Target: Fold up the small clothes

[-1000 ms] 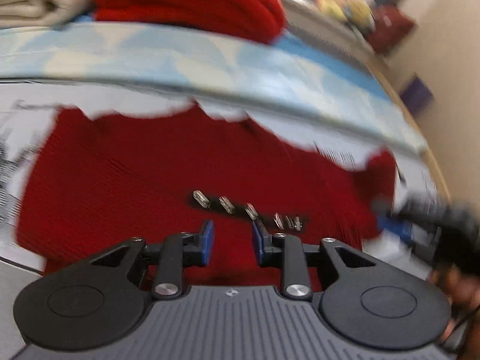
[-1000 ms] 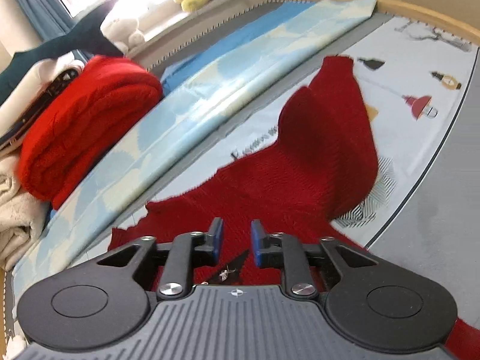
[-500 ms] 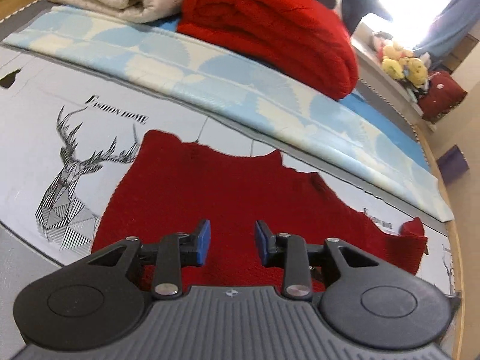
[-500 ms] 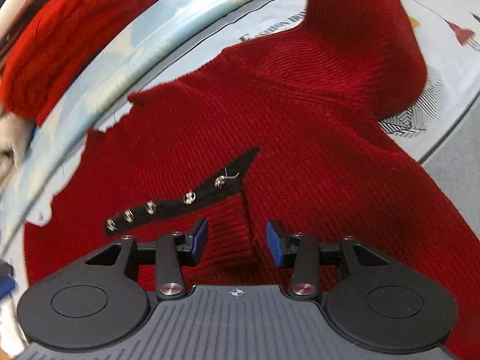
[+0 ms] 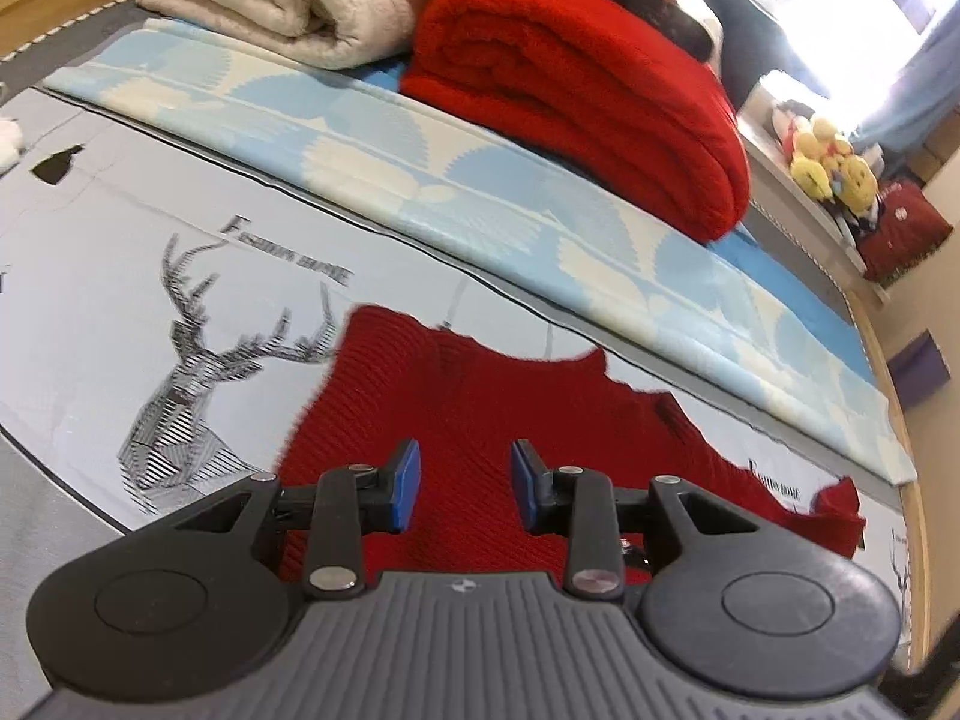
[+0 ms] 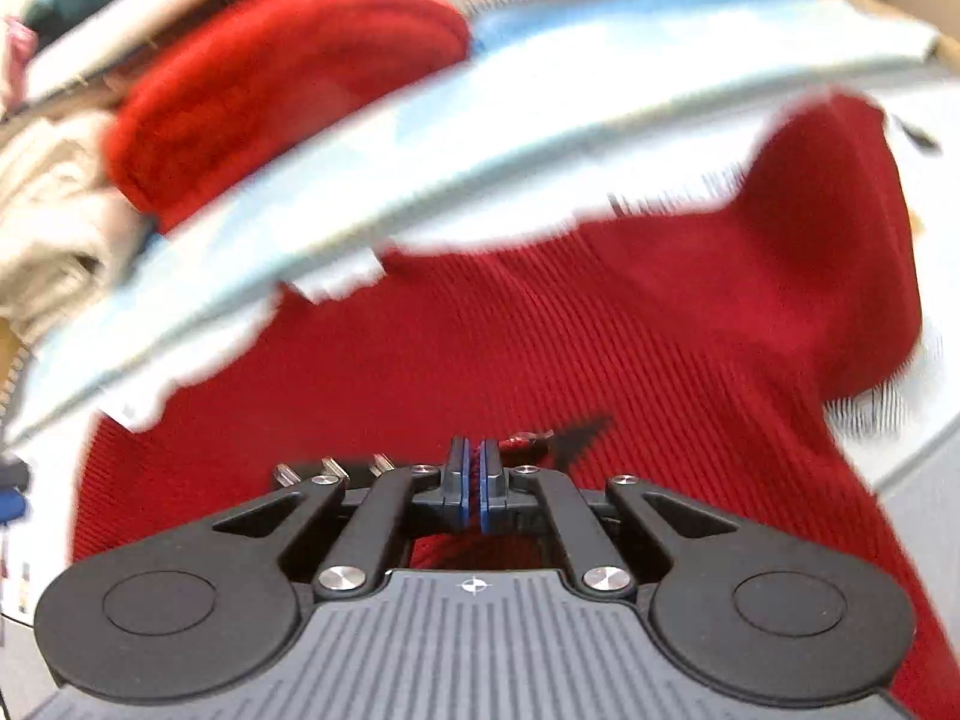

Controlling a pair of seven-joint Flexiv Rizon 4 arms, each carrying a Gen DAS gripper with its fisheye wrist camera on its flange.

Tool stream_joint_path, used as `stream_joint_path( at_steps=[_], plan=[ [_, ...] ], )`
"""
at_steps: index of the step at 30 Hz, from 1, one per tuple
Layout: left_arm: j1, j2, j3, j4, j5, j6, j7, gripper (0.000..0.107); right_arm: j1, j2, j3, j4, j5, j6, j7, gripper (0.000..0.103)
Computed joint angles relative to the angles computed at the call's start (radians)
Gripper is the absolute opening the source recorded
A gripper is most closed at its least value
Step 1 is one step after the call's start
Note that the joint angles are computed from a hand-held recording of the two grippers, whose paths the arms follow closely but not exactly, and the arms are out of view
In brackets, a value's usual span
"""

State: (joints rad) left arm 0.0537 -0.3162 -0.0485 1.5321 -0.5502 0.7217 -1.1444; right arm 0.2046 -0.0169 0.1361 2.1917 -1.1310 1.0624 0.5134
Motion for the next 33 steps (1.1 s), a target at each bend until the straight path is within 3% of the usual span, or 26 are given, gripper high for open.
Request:
stream_joint_path(
  at_steps=[2,4,6,8,10,12,14,17,18,20,22,23,24,26,29,33],
  plan=[
    [0.008,-0.01,0.009,-0.016,0.004,0.006,-0.02,0.037,-0.014,0.034,-0.008,-0.004,-0.084,-0.051,0.01,0.002],
    [0.019,-0.022,0.017,-0.034,0.012,0.015,-0.038,0.037,-0.029,0.072,0.0,0.005,-0.091,-0.137,-0.001,0.001],
    [0.027,-0.031,0.021,-0.045,0.027,0.026,-0.046,0.037,-0.044,0.091,0.003,0.016,-0.012,-0.181,-0.058,0.002],
    [0.032,-0.041,0.024,-0.057,0.045,0.025,-0.055,0.037,-0.051,0.086,-0.002,0.026,0.183,-0.146,-0.188,0.002],
    [0.035,-0.046,0.022,-0.061,0.058,0.015,-0.057,0.037,-0.042,0.088,0.02,0.02,0.317,-0.242,-0.194,0.002],
    [0.034,-0.046,0.017,-0.057,0.065,0.006,-0.05,0.037,-0.035,0.09,0.033,0.012,0.328,-0.318,-0.16,0.006],
    [0.028,-0.042,0.009,-0.042,0.066,0.005,-0.031,0.037,-0.048,0.096,0.027,0.026,0.245,-0.265,-0.1,0.006],
    [0.017,-0.038,-0.006,-0.017,0.061,-0.011,0.015,0.036,-0.08,0.059,-0.008,0.039,0.102,-0.067,-0.074,0.006],
    [0.013,-0.04,-0.01,-0.009,0.061,-0.025,0.033,0.033,-0.09,0.051,-0.018,0.05,0.111,-0.005,-0.086,0.007],
    [0.004,-0.045,-0.013,0.009,0.068,-0.042,0.069,0.025,-0.077,0.011,-0.013,0.051,0.308,0.049,-0.237,0.008],
    [-0.01,-0.053,-0.005,0.033,0.096,-0.036,0.091,0.02,-0.063,-0.023,0.015,0.029,0.532,-0.01,-0.397,0.01],
    [-0.025,-0.068,0.014,0.024,0.155,-0.054,0.068,0.016,-0.046,-0.02,0.001,0.04,0.567,-0.013,-0.4,0.01],
    [-0.036,-0.081,0.029,0.015,0.203,-0.072,0.045,0.003,-0.051,-0.012,-0.008,0.063,0.547,0.026,-0.358,0.01],
    [-0.036,-0.086,0.032,0.007,0.216,-0.083,0.018,0.002,-0.052,0.0,-0.015,0.064,0.545,0.04,-0.357,0.011],
    [-0.033,-0.049,0.014,0.016,0.183,-0.036,0.027,0.005,-0.095,0.043,-0.043,0.101,0.292,0.102,-0.21,0.012],
    [-0.027,-0.004,-0.02,0.054,0.074,0.015,0.1,0.008,-0.224,0.136,-0.061,0.156,-0.053,0.09,0.057,0.012]
  ],
)
